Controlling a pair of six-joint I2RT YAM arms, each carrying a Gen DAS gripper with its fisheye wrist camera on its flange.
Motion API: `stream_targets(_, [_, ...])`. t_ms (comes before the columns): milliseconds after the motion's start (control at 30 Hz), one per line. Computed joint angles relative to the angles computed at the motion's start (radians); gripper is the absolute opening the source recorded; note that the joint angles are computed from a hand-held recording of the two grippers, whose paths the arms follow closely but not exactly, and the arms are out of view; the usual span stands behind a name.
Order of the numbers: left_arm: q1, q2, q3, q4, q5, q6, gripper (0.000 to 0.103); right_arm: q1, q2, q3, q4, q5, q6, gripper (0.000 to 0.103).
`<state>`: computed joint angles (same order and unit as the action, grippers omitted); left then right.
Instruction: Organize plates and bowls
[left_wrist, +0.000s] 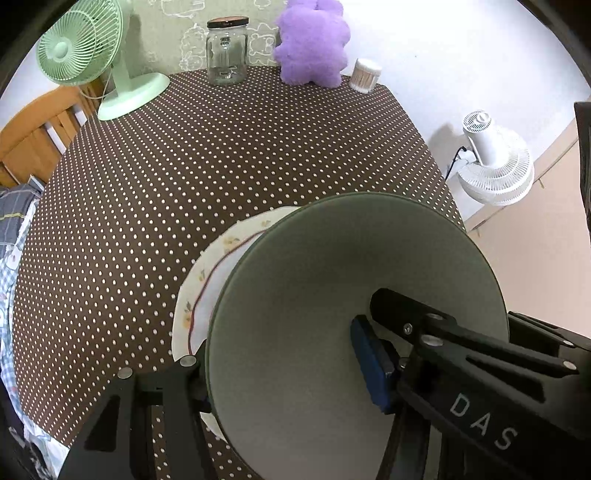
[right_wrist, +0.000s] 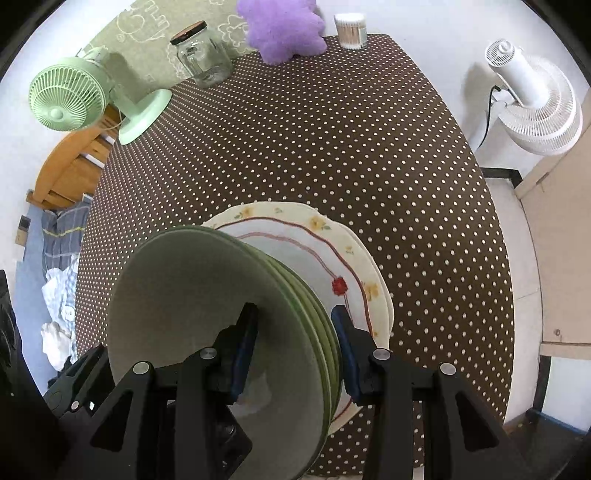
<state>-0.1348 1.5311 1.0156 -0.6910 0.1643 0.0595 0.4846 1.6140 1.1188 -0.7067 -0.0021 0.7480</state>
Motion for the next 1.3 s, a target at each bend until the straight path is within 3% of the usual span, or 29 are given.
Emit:
stream_targets(533, [-0.007, 0.008, 0.003, 0.017, -0.034, -0.009, 0.062, -0.010, 0.014, -0.003, 0.045, -0.004, -0.021, 0.045])
stream_targets(633, [-0.012, 0.012, 0.003, 0.019, -0.049, -0.023, 0.070, -0.016, 0.000, -0.022, 0.059, -0.003, -0.031, 0.046])
stream_targets(767, [-0.015, -0.019, -0.012, 0.035, -0.070, -0.031, 0.087, -0.030, -0.017, -0.038, 0.061, 0.003, -0.039, 0.057])
stream_targets(867, [-0.009, -0.055, -0.029, 0.040, -0.067, -0.022, 0.094, -0.021, -0.042, -0.048, 0.059, 0.032, -0.050, 0.067])
stream_targets(1067, [0.042, -0.132, -0.051, 0.028, -0.034, 0.019, 0.095, 0.034, -0.087, -0.045, 0.042, 0.099, -0.029, 0.069])
stream_targets(1300, [0.146, -0.217, -0.047, 0.016, 0.056, 0.159, 0.095, 0.176, -0.104, 0.042, -0.072, 0.319, 0.103, 0.070])
